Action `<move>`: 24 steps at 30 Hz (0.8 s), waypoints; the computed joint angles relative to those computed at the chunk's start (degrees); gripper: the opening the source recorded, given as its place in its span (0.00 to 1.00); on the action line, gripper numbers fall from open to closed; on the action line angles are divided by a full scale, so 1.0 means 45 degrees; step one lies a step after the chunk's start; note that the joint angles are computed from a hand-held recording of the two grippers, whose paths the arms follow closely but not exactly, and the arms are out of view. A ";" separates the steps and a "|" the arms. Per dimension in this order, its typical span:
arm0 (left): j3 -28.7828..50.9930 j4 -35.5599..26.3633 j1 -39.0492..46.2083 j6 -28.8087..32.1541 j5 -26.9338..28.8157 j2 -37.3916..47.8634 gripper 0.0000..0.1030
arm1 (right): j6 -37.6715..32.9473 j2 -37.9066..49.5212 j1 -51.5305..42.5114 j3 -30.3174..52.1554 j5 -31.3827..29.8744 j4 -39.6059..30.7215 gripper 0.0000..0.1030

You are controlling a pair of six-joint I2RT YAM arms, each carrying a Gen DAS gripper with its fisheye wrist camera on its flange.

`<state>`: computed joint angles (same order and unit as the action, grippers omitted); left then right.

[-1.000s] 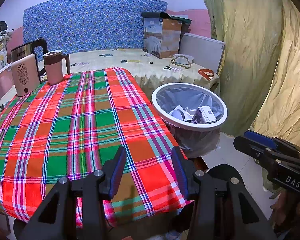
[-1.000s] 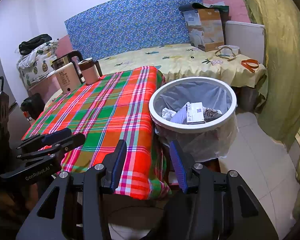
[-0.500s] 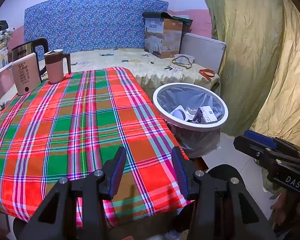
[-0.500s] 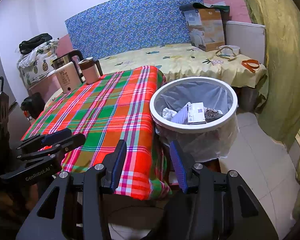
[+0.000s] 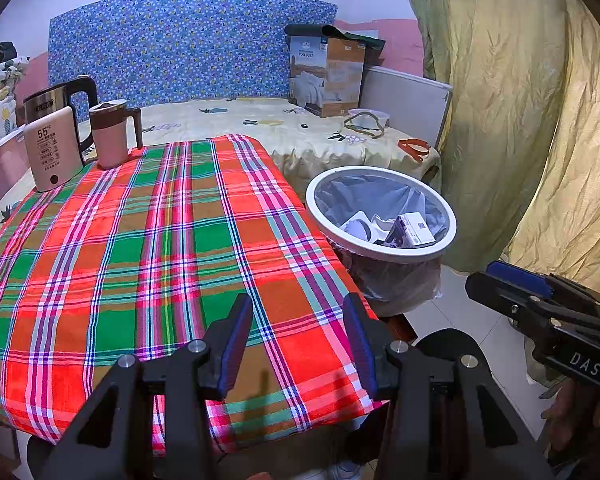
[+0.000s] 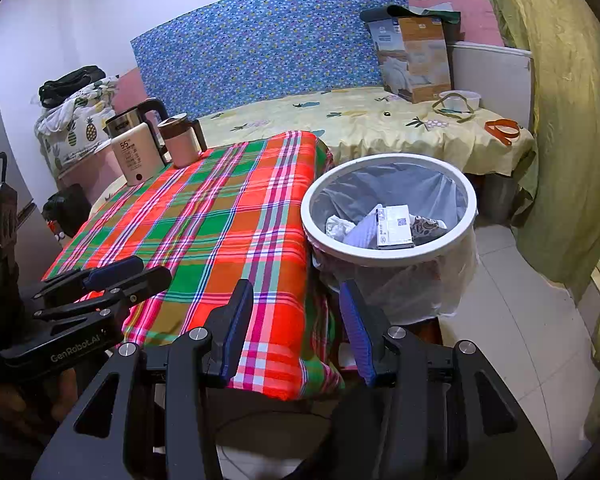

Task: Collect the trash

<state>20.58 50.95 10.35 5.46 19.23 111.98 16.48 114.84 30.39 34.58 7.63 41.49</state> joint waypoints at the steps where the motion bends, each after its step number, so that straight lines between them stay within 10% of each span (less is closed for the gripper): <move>1: -0.0002 -0.0002 0.0007 0.0010 -0.0006 -0.0002 0.47 | 0.0009 -0.0001 0.0005 0.0000 -0.0007 -0.0001 0.46; 24: -0.0009 -0.0058 -0.0038 0.0055 -0.0270 -0.0034 0.47 | 0.0001 -0.0042 0.0000 0.0031 -0.0016 -0.0095 0.46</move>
